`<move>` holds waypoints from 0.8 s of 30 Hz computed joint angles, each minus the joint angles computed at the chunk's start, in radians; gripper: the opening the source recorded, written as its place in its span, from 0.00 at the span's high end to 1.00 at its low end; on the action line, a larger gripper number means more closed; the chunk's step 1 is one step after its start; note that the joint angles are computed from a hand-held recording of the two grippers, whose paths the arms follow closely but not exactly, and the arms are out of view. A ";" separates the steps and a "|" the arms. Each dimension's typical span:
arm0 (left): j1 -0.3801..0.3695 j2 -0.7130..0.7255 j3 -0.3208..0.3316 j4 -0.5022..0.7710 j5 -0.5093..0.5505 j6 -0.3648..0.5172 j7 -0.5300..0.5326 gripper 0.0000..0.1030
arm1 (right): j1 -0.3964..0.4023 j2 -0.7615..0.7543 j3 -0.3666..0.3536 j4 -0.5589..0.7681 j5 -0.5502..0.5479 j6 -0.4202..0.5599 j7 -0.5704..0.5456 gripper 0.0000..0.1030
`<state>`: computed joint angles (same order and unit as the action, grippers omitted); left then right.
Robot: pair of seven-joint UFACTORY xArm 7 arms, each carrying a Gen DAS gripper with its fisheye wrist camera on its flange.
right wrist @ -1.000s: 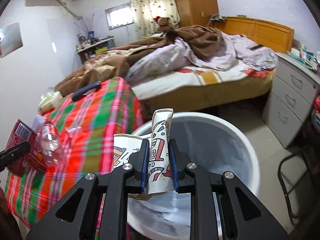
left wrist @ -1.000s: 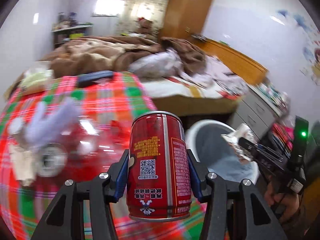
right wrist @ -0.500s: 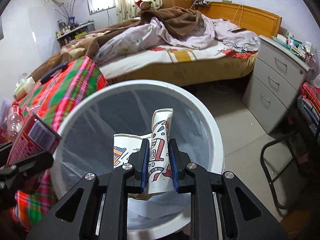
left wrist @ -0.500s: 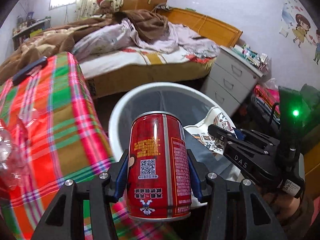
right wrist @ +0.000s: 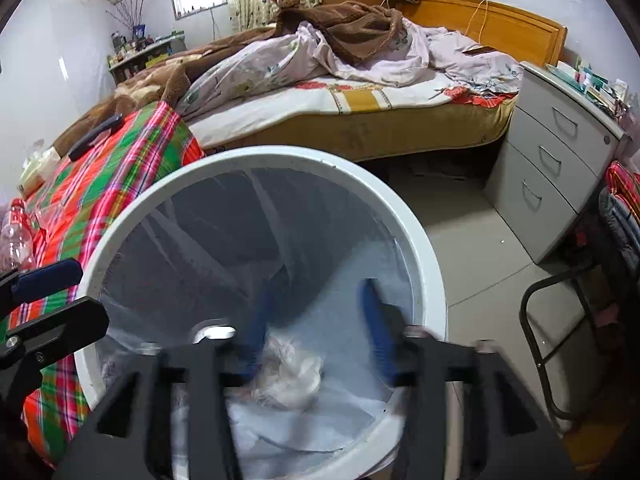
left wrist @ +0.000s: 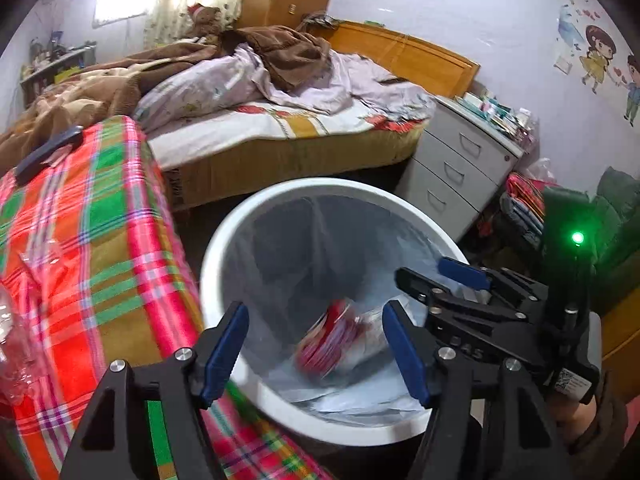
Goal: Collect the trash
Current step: 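Open the left tool over the bin while the right tool releases the cup, then move both tools back to the trash on the bed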
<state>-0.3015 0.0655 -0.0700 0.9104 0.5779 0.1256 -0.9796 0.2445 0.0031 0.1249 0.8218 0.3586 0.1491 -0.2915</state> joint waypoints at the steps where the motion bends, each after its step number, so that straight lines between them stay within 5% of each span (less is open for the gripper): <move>1: -0.001 -0.014 0.006 -0.011 0.017 0.002 -0.019 0.33 | 0.001 -0.007 0.001 -0.006 0.017 -0.006 -0.011 0.44; 7: 0.064 -0.114 -0.026 -0.099 0.090 0.021 -0.122 0.33 | 0.028 -0.034 -0.001 -0.024 0.096 -0.026 -0.061 0.44; 16: 0.260 -0.392 -0.148 -0.320 0.199 0.050 -0.294 0.33 | 0.135 -0.084 -0.021 -0.038 0.325 -0.050 -0.227 0.44; 24: 0.341 -0.737 -0.161 -0.554 0.077 0.115 -0.264 0.33 | 0.271 -0.105 -0.029 -0.013 0.593 -0.063 -0.493 0.44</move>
